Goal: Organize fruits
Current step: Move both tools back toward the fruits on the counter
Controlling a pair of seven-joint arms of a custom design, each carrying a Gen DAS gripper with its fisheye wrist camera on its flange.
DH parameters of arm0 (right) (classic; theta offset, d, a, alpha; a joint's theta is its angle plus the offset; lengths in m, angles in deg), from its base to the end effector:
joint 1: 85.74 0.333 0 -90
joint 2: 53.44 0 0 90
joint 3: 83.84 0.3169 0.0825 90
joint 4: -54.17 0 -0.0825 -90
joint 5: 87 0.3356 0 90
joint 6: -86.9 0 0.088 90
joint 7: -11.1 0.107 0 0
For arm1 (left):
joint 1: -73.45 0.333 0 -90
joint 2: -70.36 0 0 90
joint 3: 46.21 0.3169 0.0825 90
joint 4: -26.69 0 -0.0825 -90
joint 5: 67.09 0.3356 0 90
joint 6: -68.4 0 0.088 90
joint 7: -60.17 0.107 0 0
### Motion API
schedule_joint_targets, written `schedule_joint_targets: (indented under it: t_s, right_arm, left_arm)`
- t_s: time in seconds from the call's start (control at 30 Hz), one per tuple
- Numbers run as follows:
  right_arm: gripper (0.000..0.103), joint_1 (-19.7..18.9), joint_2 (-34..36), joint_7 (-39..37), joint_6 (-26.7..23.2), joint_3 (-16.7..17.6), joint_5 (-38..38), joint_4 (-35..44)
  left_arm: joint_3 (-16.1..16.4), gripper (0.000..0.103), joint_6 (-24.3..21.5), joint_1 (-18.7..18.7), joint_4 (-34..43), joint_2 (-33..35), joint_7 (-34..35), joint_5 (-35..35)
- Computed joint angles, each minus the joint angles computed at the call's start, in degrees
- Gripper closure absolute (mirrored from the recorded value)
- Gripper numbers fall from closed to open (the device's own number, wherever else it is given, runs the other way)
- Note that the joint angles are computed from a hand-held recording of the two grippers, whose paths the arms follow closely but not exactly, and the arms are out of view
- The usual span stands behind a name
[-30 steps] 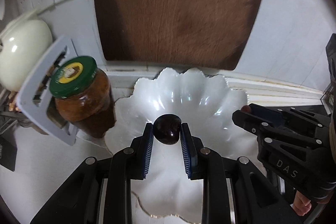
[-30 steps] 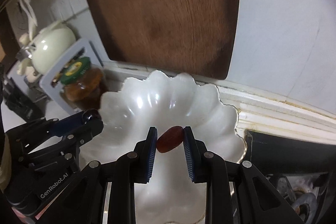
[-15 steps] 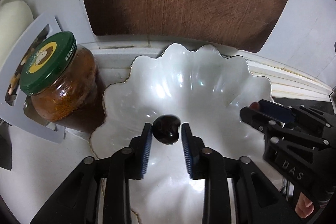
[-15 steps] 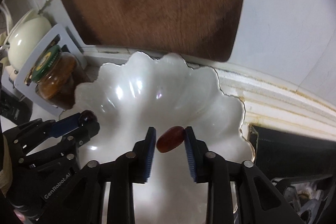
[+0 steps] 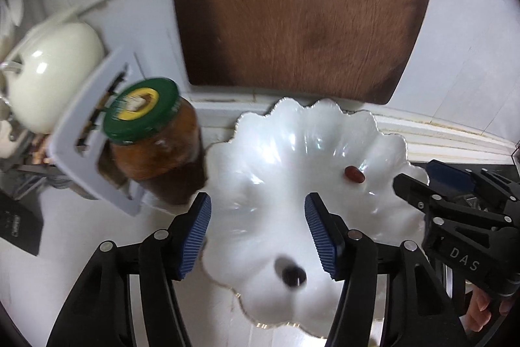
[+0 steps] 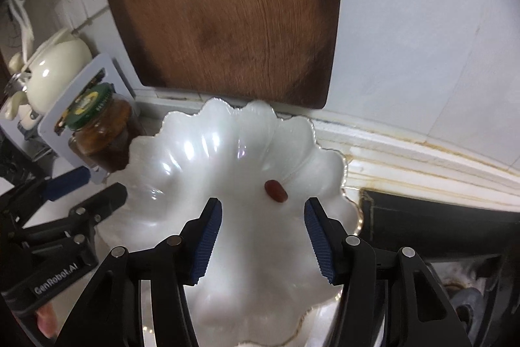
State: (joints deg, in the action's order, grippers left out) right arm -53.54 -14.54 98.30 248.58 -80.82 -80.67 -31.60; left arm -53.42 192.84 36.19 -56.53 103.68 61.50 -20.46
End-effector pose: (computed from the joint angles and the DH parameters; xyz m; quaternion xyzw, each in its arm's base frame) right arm 0.5974 0.4031 0.3723 -0.8260 0.4638 -0.1114 0.3002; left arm 0.5222 -0.4478 0.3937 -0.7827 0.5351 -0.1779 0.2634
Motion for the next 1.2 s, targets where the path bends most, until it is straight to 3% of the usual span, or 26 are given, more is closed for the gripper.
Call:
schedule_joint_targets:
  t_s: [0.27,0.37,0.47,0.6,0.67,0.8,0.93,1.0,1.2]
  right_arm:
    - [0.049,1.0,-9.2,-0.5,10.2,-0.3,0.0,-13.8]
    - [0.047,3.4,-12.1,1.0,13.8,-2.9,-1.2,-18.1]
    - [0.038,5.6,-15.2,2.7,17.6,-5.3,-1.9,-22.9]
    - [0.038,9.2,-19.1,4.2,21.7,-9.0,-2.7,-28.9]
    - [0.038,8.9,-20.9,3.5,23.5,-8.3,-1.9,-31.5]
    - [0.038,14.2,-24.3,2.7,27.6,-12.8,0.3,-36.7]
    - [0.038,10.2,-27.4,0.8,30.7,-7.2,2.7,-40.7]
    - [0.038,10.0,-28.6,-0.4,32.0,-6.3,4.1,-42.4]
    - [0.038,8.6,-31.7,-4.3,35.2,-2.8,8.3,-47.1]
  left_arm:
    - [-1.0,0.037,-3.5,-2.7,-5.8,-6.2,-5.9,5.6]
    - [-2.0,0.037,-5.5,-3.7,-6.6,-7.4,-7.6,7.8]
    - [-3.0,0.033,-7.4,-4.5,-7.7,-8.7,-8.8,9.7]
    - [-4.5,0.027,-9.5,-5.8,-10.4,-11.3,-11.7,12.8]
    - [-5.3,0.024,-11.2,-6.3,-10.9,-11.9,-12.3,13.9]
    - [-6.9,0.023,-14.9,-7.9,-11.5,-13.1,-12.9,15.8]
    - [-8.0,0.021,-18.8,-9.7,-11.6,-13.8,-14.2,18.3]
    - [-8.5,0.019,-21.4,-10.8,-11.5,-14.0,-14.6,19.1]
    - [-10.2,0.019,-23.1,-11.9,-12.7,-15.1,-15.9,19.8]
